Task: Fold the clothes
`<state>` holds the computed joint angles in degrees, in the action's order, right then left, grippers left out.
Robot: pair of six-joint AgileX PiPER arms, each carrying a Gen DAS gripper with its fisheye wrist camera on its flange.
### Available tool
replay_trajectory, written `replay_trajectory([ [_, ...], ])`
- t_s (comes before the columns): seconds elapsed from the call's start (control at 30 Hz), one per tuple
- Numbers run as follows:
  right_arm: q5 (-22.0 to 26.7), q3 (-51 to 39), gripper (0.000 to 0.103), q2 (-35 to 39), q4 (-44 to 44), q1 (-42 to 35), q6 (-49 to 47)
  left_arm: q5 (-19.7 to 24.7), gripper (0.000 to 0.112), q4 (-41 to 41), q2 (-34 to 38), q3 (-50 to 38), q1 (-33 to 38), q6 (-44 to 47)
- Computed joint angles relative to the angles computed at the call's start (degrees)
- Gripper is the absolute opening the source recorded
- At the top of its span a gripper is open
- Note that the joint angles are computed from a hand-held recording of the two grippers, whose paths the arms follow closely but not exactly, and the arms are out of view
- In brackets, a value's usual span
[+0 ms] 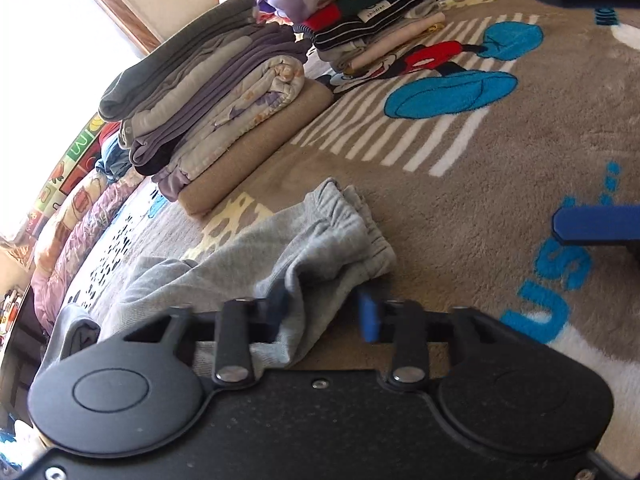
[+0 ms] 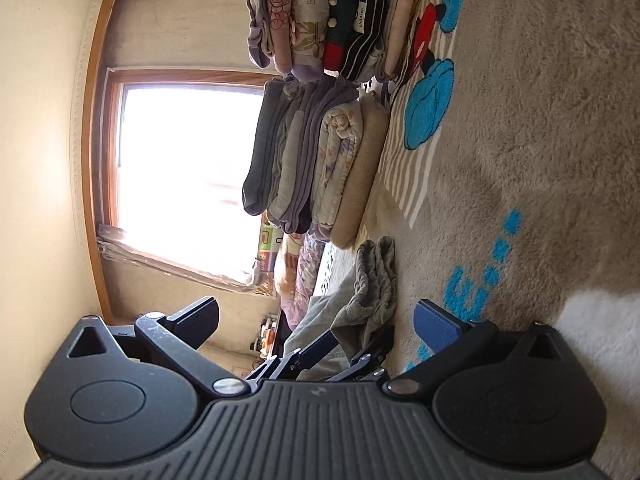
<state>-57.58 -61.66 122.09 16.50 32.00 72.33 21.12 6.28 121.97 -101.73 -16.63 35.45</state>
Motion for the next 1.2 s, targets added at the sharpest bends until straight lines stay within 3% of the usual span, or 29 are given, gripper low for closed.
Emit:
replay_trajectory([
  [0.07, -0.7, -0.1, 0.103, 0.3, 0.1, 0.0, 0.0, 0.0, 0.005, 0.5, -0.2, -0.5, 0.3, -3.1],
  [0.2, 1.3, -0.8, 0.103, 0.1, -0.4, 0.2, -2.6, 1.1, 0.003, -8.5, -2.7, -1.3, 3.1, -2.4],
  [0.43, 9.1, -3.3, 0.103, -1.3, 0.6, 1.4, -11.5, 5.7, 0.003, -31.1, -9.6, -2.7, 12.4, 5.9],
  [0.73, 21.2, -8.8, 0.103, -1.9, 7.8, 4.2, -29.3, 15.2, 0.002, -46.4, -13.0, -11.8, 21.8, 9.0],
  [0.83, 21.3, -9.1, 0.103, -1.8, 7.9, 4.7, -29.8, 18.8, 0.002, -48.8, -12.8, -16.9, 21.9, 8.8],
  [0.93, 18.2, -7.6, 0.103, -1.7, 3.7, 4.6, -24.1, 21.2, 0.002, -51.8, -12.8, -21.0, 21.8, 9.4],
  [1.2, 14.6, -5.7, 0.103, -1.9, -1.0, 4.2, -17.4, 23.1, 0.002, -56.2, -12.9, -30.2, 24.5, 0.6],
])
